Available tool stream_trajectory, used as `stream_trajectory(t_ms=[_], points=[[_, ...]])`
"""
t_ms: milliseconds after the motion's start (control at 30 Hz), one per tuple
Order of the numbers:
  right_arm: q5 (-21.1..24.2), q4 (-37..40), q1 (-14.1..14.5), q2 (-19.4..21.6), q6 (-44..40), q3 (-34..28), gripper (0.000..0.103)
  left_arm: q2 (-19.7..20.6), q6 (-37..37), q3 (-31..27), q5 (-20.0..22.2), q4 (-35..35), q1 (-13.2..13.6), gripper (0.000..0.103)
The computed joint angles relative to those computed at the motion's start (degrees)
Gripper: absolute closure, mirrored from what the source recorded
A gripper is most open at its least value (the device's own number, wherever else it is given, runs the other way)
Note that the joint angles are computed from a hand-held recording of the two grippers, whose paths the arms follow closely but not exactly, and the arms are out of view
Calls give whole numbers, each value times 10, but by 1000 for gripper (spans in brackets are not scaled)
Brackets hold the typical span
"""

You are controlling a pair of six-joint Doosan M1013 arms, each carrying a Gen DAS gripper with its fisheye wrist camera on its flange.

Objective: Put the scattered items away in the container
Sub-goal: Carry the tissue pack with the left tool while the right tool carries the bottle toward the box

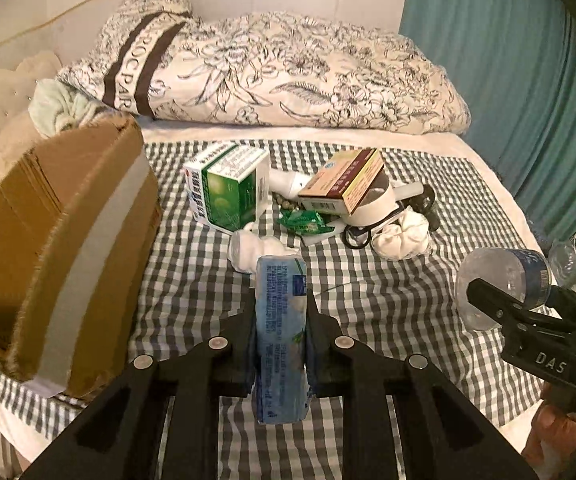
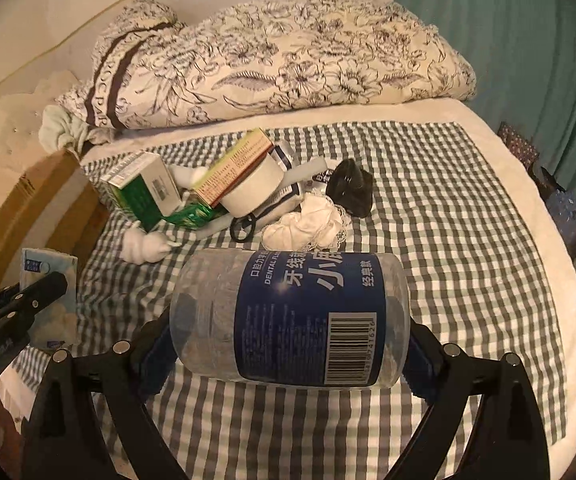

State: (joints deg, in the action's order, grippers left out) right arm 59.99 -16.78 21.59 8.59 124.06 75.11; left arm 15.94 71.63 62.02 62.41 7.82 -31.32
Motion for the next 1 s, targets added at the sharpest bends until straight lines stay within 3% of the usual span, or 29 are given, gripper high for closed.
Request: stream_trajectory(t_ms=[567,1000], points=[[-36,-61,37,-55,20,4,12,-43,-24,1,-30,63,-20,84],[-61,-76,54,-62,13,-15,12,-64,-20,-4,-51,77,-13,84]])
